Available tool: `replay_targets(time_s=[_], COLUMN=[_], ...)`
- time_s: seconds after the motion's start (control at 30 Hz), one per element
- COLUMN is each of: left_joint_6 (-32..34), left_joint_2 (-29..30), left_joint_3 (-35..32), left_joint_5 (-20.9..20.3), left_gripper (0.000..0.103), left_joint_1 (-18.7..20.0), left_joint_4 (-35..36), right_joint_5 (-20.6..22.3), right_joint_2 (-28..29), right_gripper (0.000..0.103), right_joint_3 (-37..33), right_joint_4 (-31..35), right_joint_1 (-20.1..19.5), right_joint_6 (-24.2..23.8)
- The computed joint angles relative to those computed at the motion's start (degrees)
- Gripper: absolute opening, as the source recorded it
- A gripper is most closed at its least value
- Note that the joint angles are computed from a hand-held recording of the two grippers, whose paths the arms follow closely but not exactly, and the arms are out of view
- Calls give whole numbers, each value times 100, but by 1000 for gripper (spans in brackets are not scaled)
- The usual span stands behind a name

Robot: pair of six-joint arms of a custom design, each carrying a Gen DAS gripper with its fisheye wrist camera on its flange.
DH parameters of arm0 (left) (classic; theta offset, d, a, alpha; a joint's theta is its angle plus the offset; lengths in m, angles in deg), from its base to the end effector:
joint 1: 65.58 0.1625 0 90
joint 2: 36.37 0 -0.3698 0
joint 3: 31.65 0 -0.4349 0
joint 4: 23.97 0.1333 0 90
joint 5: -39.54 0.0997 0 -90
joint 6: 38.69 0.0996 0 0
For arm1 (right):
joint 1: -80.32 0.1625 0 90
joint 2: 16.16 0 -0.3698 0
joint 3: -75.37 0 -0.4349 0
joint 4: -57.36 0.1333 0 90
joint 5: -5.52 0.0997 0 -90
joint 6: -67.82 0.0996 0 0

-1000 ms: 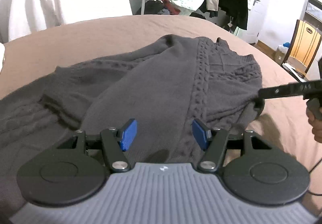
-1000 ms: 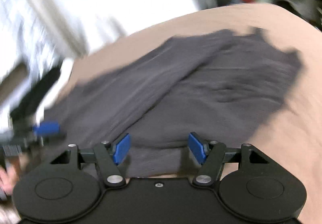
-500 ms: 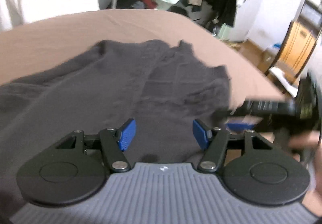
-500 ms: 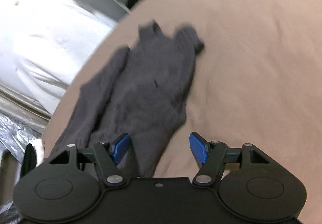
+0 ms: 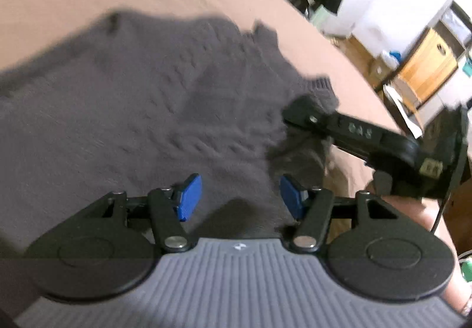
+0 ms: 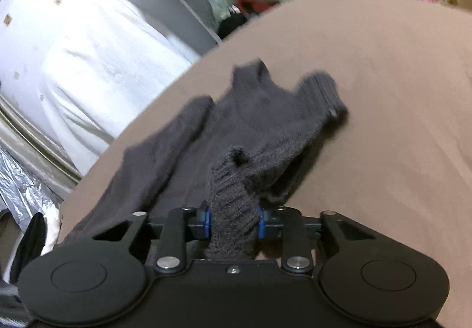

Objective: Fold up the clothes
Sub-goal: 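Grasp the sweater sleeve cuff with the right gripper and lift it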

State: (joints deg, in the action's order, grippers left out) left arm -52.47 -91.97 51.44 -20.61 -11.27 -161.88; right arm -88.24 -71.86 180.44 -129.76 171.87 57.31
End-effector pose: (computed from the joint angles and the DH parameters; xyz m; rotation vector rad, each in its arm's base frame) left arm -0.2705 -0.6901 0.2207 0.3886 2.6944 -0.7481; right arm 0.1438 -0.6285 0.1449 0.2504 -2.7529 1.2126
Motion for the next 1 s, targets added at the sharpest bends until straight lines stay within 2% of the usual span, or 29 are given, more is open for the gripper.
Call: replay_targets(time_s=[0.07, 0.17, 0.2, 0.27, 0.33, 0.4, 0.43, 0.53, 0.63, 0.73, 0.8, 0.87, 0.93, 1.0], left_joint_6=[-103, -258, -356, -601, -803, -956, -961, -947, -716, -656, -727, -757, -771, -833], left_joint_2=[-317, -971, -1211, -1834, -2494, -2959, -3064, -3042, -2798, -2623, -2599, -2639, -2710, -2783], left_joint_3=[139, 491, 625, 1147, 1734, 2313, 2512, 2835, 2817, 2721, 2717, 2755, 2838, 2874], left_joint_5=[274, 436, 482, 710, 1033, 1314, 1265, 975, 675, 411, 231, 205, 216, 140], left_gripper=[59, 59, 59, 59, 59, 59, 59, 59, 59, 59, 59, 59, 63, 69], left_joint_1=[-1, 83, 108, 55, -59, -168, -151, -8, 157, 255, 305, 281, 258, 287], left_joint_4=[64, 61, 78, -60, -298, -781, -1009, -1503, -1744, -1874, -1956, -1969, -2087, -2180], right_joint_5=[-156, -38, 43, 355, 489, 406, 248, -195, -158, -325, -374, -361, -597, -718], right_joint_2=[145, 395, 444, 521, 651, 779, 828, 997, 967, 1046, 1013, 905, 907, 880], right_gripper=[27, 27, 27, 27, 27, 27, 26, 26, 26, 26, 27, 28, 27, 27], right_joint_3=[-65, -354, -489, -769, -853, -868, -827, -721, -415, -514, -432, -326, -308, -329], right_joint_4=[-370, -309, -20, 947, 1385, 1812, 1970, 2310, 1888, 1823, 1690, 1806, 1876, 2002], right_joint_1=[275, 805, 972, 1238, 1464, 1580, 1583, 1590, 1512, 1608, 1663, 1715, 1806, 1823], right_joint_6=[-478, -1746, -1972, -1985, -2245, -2569, -2734, -3205, -3778, -3859, -4116, -4445, -4894, -5059])
